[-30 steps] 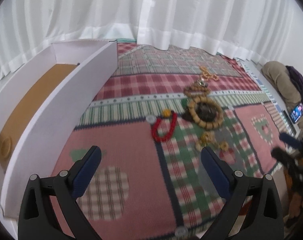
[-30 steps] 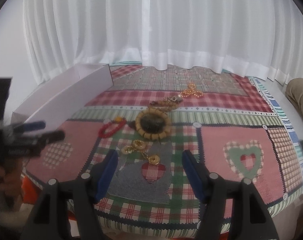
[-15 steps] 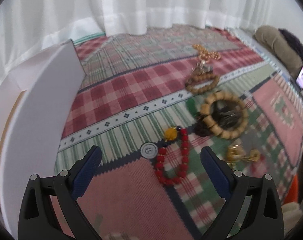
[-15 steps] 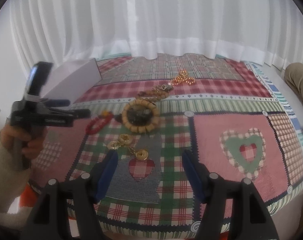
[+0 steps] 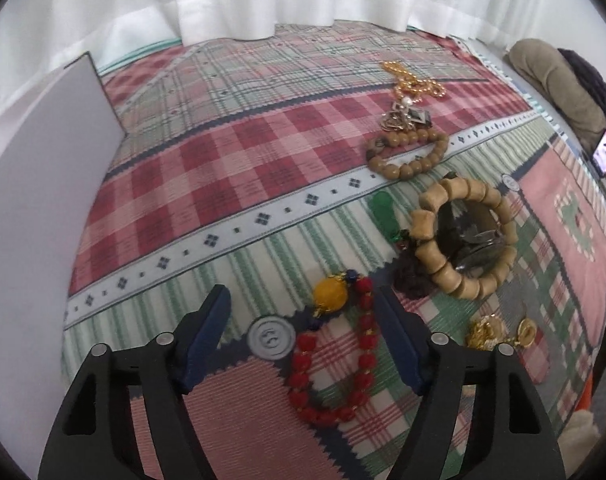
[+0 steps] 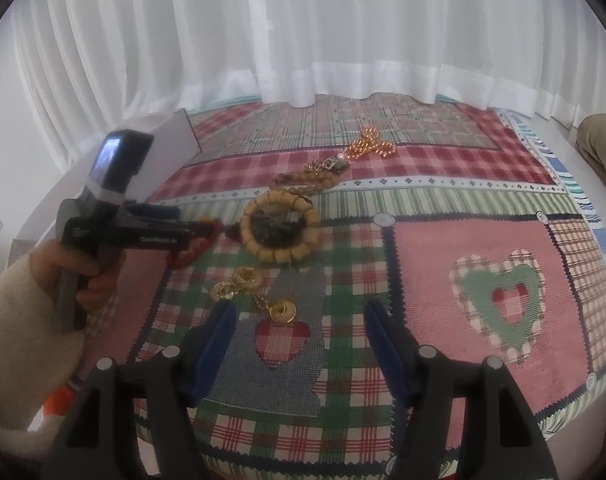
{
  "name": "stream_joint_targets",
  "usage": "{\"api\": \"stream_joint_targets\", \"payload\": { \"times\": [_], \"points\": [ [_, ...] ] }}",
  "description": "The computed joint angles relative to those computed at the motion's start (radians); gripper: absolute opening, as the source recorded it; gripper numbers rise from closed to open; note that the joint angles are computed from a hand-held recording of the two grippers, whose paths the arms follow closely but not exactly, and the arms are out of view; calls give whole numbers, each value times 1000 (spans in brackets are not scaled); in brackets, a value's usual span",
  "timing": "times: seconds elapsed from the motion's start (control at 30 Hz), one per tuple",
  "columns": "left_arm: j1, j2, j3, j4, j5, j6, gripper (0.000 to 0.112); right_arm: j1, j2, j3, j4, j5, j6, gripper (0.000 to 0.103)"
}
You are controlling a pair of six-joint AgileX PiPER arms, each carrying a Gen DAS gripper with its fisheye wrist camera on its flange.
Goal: Organize jewelry
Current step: 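Grasp the red bead bracelet with the left gripper while the right grasps gold earrings, then carry the red bracelet and earrings into the white box and release them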
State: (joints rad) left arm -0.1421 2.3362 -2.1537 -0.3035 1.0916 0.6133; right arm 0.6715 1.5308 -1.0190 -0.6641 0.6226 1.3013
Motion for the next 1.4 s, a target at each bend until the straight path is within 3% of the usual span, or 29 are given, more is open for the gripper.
{"api": "stream_joint_targets", "payload": {
  "times": [0.03,0.1,0.17,0.2,0.4,0.47,0.63,0.9,0.93,0.97,1.0,1.17,1.4],
  "points": [
    [-7,-1,7,11,-1,-1,65,-5,3,0,8,-9,-11,68],
    [-20,-42,93,26,-74,27,58,-17,12,-1,43,-36,-64,68],
    [-21,-70,141,-3,-88,71,30,-43,25,-3,116,-92,-160,68],
    [-23,-81,156,6,-99,72,23,-63,34,-4,179,-130,-228,68],
    [12,-140,234,-45,-86,96,8,-147,153,-62,554,-258,-630,65],
    [37,-158,250,-73,-62,93,8,-161,201,-98,630,-266,-709,62],
    [76,-213,335,-103,-82,101,8,-160,296,-190,609,-248,-720,55],
    [146,-271,422,-207,-77,137,8,-104,420,-321,318,-165,-484,51],
    [153,-279,430,-217,-74,136,8,-103,427,-331,297,-161,-470,49],
    [159,-283,431,-224,-69,135,8,-99,431,-335,276,-159,-456,40],
    [168,-287,432,-233,-60,132,8,-103,431,-337,294,-161,-476,26],
    [214,-339,434,-282,-1,108,8,-119,364,-301,396,-160,-550,27],
    [264,-429,429,-287,60,36,8,-166,225,-285,712,-151,-814,27]
  ]
}}
